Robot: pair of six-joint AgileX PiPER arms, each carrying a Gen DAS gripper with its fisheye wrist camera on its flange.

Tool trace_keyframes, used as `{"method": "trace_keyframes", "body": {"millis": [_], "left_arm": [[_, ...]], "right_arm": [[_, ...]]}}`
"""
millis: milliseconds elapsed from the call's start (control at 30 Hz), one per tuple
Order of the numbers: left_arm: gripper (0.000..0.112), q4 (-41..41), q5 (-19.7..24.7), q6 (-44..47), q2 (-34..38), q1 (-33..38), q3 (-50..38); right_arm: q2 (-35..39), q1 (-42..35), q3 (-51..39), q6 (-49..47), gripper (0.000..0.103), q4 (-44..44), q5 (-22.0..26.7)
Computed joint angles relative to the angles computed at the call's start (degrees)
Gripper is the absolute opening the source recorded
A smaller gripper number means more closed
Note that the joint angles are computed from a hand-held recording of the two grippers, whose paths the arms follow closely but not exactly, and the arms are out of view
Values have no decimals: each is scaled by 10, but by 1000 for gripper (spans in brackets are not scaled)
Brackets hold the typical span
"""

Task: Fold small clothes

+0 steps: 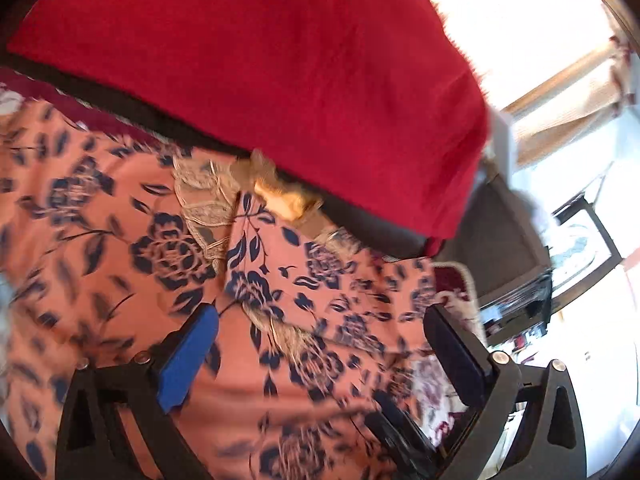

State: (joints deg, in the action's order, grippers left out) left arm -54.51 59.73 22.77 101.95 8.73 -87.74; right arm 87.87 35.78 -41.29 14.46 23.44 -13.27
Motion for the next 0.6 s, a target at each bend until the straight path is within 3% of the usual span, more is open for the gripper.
{"method": "trace_keyframes", "body": {"millis": [167,300,400,433,500,600], "left_arm": [[75,95,-1,-119,93,-41,-92],[60,118,-19,-135,103,-53,-99],[8,179,1,-173,132,-67,-155],[8,190,0,-185,133,-66,-158],[8,195,-45,-170,90,-63,-113],[8,171,-178,-74,-58,-55,37]], "right_arm": [[-2,-14,14,129,82,-128,-20],[-1,-14,17,155,82,-149,-28],[0,-11,16,151,82,-144,-29],[0,-10,16,150,82,-141,-28],[-1,-12,17,155,82,-147,-29],[-1,-13,17,155,82,-148,-29]]}}
